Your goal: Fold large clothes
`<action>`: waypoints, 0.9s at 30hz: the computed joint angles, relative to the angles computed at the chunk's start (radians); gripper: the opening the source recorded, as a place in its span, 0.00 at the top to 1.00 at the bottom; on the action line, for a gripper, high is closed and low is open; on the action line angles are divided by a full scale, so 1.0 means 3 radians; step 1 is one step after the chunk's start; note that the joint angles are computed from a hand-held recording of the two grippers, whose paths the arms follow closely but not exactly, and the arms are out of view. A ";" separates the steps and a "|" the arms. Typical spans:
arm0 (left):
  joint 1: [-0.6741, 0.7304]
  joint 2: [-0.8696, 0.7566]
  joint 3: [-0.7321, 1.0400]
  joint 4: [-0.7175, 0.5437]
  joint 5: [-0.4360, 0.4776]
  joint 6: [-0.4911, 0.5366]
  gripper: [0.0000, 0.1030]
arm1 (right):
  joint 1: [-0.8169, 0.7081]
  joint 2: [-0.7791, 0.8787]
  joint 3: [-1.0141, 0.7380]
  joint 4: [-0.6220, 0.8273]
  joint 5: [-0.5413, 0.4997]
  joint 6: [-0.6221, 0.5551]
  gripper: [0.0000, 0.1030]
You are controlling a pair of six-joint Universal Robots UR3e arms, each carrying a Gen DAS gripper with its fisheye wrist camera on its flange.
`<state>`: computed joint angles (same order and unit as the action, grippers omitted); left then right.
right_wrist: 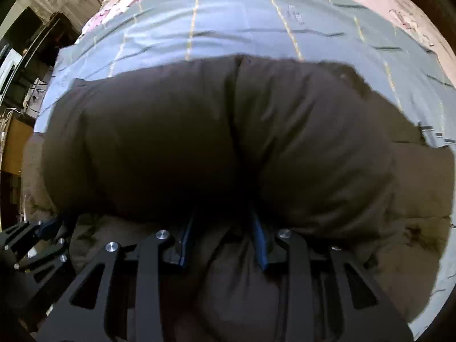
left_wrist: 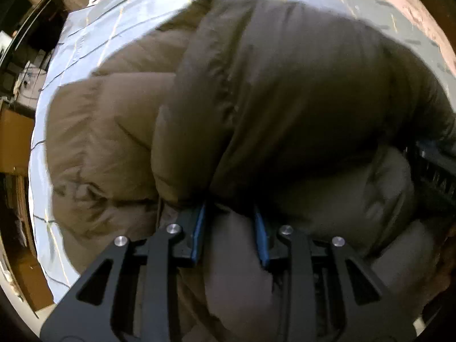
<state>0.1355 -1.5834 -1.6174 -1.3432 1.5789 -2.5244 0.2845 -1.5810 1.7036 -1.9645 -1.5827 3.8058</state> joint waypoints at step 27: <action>0.0943 0.0571 0.0101 -0.1145 -0.0445 0.0463 0.20 | 0.1292 -0.1380 0.0573 0.0290 -0.0355 0.1956 0.07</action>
